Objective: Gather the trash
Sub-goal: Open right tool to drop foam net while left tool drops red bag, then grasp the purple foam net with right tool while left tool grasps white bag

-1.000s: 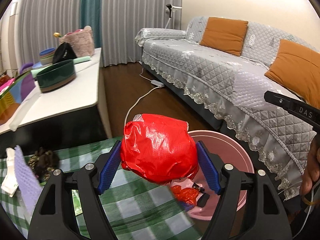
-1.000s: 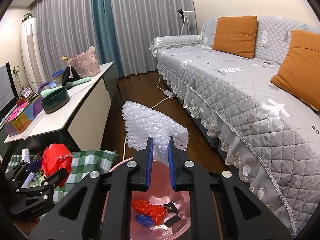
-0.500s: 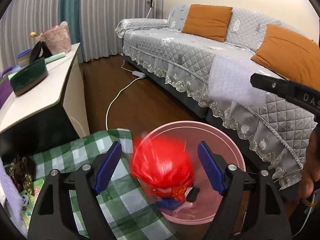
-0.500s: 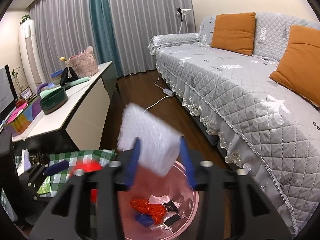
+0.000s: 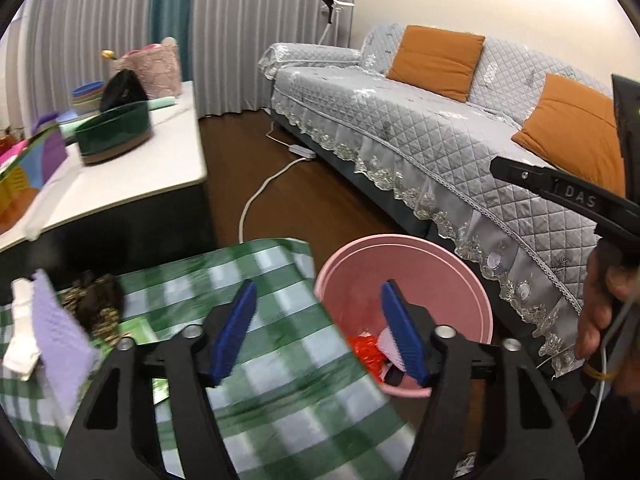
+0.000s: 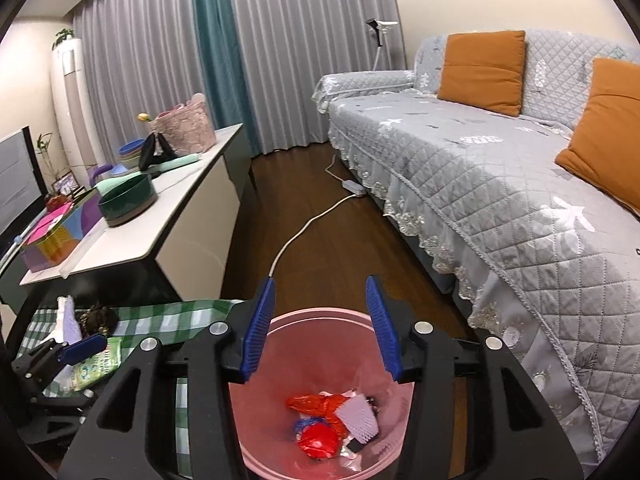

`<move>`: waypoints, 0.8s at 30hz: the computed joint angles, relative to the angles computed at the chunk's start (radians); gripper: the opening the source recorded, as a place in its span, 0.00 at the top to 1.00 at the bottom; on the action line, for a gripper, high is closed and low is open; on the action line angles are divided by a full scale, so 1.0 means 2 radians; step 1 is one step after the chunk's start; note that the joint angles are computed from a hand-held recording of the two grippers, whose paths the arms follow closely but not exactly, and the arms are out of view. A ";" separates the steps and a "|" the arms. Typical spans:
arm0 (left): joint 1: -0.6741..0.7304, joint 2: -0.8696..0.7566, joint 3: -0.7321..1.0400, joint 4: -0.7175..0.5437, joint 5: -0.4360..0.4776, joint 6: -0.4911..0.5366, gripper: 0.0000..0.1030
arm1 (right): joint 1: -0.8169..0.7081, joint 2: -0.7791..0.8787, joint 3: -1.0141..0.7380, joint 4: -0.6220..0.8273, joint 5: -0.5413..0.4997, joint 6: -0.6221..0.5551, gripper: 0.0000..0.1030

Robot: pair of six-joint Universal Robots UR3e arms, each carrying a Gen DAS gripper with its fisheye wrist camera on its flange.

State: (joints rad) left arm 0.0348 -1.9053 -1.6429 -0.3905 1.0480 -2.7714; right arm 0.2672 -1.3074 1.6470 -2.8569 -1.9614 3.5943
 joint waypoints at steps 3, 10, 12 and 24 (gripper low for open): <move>0.035 0.035 -0.035 -0.006 -0.018 0.017 0.53 | 0.018 0.015 -0.024 0.005 0.003 0.007 0.53; 0.157 0.110 -0.097 -0.038 -0.062 0.076 0.58 | 0.066 0.073 -0.107 0.003 0.022 0.002 0.53; 0.193 0.118 -0.101 -0.045 -0.071 0.086 0.59 | 0.081 0.098 -0.142 0.003 0.030 -0.004 0.53; 0.301 0.043 -0.088 0.012 -0.069 0.015 0.62 | 0.127 0.285 -0.395 0.059 0.109 -0.017 0.62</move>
